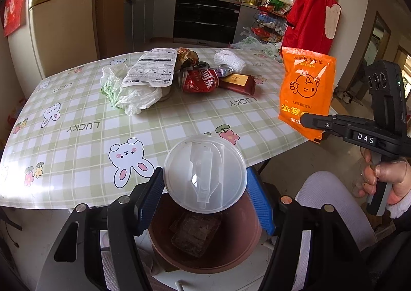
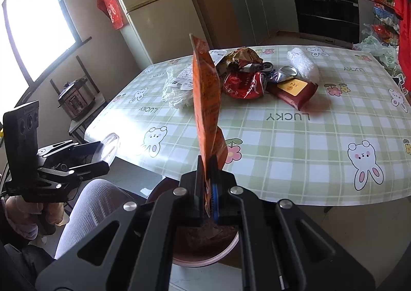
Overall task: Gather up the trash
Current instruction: 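Grasp the orange snack packet with the right tool while the left tool carries the lid to the bin, then drop the lid into the bin with the left tool while the right tool lowers the orange packet in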
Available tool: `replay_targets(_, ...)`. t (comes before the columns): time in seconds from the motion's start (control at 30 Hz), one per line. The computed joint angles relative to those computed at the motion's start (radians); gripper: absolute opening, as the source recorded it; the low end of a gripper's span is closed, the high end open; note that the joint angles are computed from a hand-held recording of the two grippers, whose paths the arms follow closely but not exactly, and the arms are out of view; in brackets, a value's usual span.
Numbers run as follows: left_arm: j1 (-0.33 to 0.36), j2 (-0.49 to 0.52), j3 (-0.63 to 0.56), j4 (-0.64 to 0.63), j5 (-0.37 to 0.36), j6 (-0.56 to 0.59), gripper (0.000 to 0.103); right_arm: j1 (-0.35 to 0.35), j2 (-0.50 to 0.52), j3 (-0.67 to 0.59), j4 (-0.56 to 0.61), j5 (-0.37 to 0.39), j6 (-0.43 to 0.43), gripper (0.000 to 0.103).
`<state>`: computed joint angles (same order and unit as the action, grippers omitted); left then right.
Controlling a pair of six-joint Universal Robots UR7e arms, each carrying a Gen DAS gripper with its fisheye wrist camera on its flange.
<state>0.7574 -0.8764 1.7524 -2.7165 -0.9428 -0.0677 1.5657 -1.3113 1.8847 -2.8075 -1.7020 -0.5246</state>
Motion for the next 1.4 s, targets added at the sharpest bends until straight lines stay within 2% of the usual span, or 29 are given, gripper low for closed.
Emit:
replay_targets(0.2,-0.003,0.018,-0.019,0.034,-0.008,0.015,0.065,-0.008,-0.016,0.012,0.007,0.009,-0.006,0.008)
replay_targets(0.43,0.008,0.017,-0.029,0.027,0.013,-0.001,0.074,-0.007,-0.001,0.003,0.036,0.005,-0.012,0.008)
replay_targets(0.5,0.008,0.015,-0.028,0.016,0.035,-0.006,0.078,-0.006,0.005,-0.003,0.050,0.004,-0.012,0.008)
replay_targets(0.6,0.003,0.008,-0.027,0.011,0.087,-0.016,0.092,-0.001,0.010,-0.006,0.089,0.006,-0.017,0.008)
replay_targets(0.67,0.000,0.000,-0.030,0.019,0.129,-0.031,0.096,0.005,0.015,-0.002,0.105,-0.001,-0.030,0.008)
replay_targets(0.93,0.010,-0.065,0.013,-0.029,0.181,-0.108,0.097,0.012,0.036,-0.002,0.160,-0.029,-0.004,0.008)
replay_targets(1.27,0.025,-0.104,0.071,-0.036,0.186,-0.162,0.097,0.030,0.062,-0.013,0.223,-0.056,0.008,0.009)
replay_targets(1.4,0.028,-0.113,0.084,-0.052,0.187,-0.170,0.097,0.032,0.069,-0.019,0.256,-0.052,0.001,0.020)
